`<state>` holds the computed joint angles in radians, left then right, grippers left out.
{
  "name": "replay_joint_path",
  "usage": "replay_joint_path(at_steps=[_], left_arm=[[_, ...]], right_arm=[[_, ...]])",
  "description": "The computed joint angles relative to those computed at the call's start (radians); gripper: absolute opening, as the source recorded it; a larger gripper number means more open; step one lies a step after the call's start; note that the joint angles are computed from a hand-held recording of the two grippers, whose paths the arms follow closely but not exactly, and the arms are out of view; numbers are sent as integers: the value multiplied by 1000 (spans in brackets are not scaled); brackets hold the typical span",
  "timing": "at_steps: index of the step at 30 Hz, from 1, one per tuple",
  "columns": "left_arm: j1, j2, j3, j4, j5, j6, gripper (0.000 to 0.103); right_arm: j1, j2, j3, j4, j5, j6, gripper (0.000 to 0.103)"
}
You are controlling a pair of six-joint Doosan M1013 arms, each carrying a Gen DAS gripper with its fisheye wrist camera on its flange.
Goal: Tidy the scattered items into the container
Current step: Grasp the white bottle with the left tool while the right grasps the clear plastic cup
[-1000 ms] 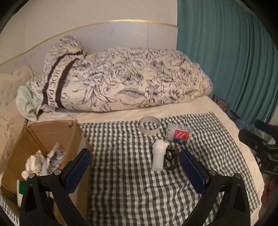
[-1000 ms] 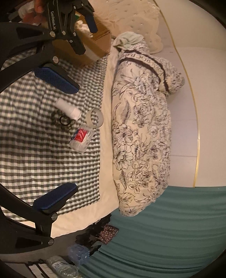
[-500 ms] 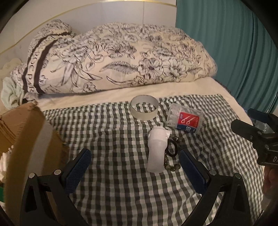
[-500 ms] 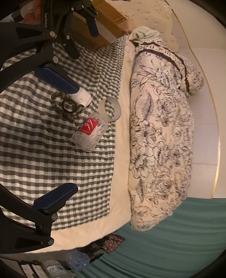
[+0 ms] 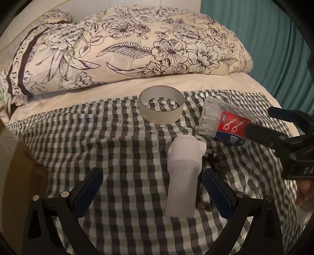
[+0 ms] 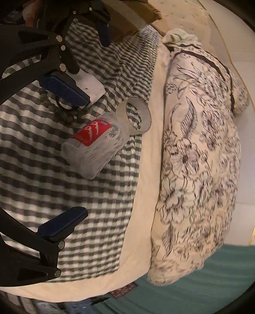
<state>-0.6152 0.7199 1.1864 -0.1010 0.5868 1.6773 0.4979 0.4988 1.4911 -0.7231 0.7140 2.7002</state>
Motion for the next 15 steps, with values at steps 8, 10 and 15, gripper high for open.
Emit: replay_joint_path(at_steps=[8, 10, 15], left_arm=[[-1, 35, -33, -76, 17, 76, 103], [0, 45, -48, -105, 35, 91, 103], [2, 63, -72, -143, 58, 111, 97]], right_arm=[[-29, 47, -29, 56, -23, -101, 103], [-32, 53, -30, 72, -27, -104, 103], [-27, 65, -36, 45, -11, -75, 96]])
